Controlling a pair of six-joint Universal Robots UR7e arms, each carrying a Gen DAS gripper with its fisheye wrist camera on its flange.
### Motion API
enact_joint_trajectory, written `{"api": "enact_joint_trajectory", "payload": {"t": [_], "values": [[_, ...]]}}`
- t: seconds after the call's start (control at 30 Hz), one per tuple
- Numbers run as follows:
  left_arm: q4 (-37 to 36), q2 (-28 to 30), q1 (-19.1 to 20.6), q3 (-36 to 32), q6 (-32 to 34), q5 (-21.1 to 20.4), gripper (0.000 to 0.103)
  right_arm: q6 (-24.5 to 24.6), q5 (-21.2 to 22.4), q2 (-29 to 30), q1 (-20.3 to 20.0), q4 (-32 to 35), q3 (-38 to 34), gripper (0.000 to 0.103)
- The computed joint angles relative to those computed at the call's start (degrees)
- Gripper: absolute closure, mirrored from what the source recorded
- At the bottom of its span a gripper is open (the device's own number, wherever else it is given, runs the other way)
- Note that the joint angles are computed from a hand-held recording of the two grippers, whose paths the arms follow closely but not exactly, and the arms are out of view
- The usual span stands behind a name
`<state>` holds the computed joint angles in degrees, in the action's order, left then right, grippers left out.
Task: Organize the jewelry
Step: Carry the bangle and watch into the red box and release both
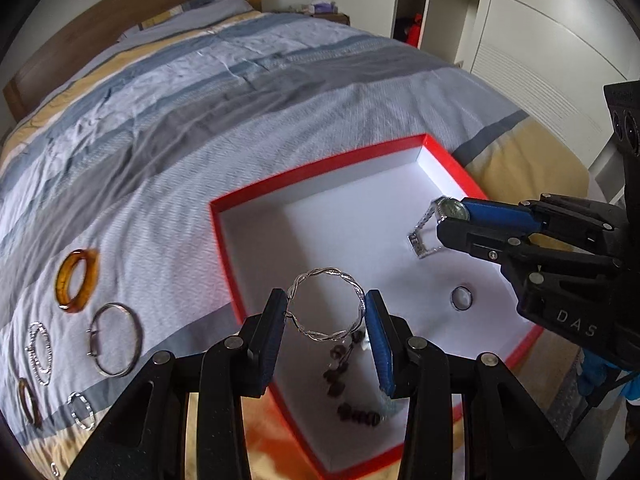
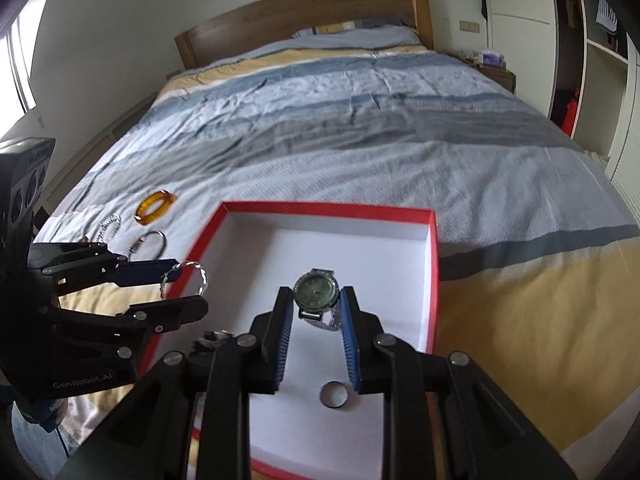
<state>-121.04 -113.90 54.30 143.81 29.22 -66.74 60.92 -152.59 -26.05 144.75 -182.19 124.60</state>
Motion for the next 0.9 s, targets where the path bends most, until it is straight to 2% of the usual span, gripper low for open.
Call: {"api": "enact_joint_trajectory", "payload": {"t": [0.13,0.27,0.5,0.67,0.7,0.73,0.9], "values": [[-2.8,3.1,1.2,1.5,0.9,0.5,0.063,-2.3,2.6,0.2,-2.1,-1.1,1.1,0.081],[-4.8,4.9,2.9,2.2,1.5,1.4,0.063,-3.2,3.9,0.3,-3.3,0.7,1.2,0.081],[-6.2,5.4,2.4,3.6,1.7,2.5,0.062,-2.2,4.7,0.3,-3.6,4.0,0.8,0.080],[-5.0,4.7,1.5,3.7,0.7,2.9,0.057,0.8,5.2,-0.5,-3.1,8.1,0.4,0.079],[-4.7,4.2,1.2,3.8,0.4,3.2,0.055,2.0,5.2,-0.7,-2.7,9.1,0.4,0.074],[-4.3,3.5,0.7,3.9,0.1,3.6,0.054,3.0,5.0,-1.0,-2.3,9.9,0.4,0.070],[1.2,-1.6,-1.3,3.0,-2.0,4.1,0.052,8.6,4.5,-3.0,1.0,15.5,0.3,0.069]]}}
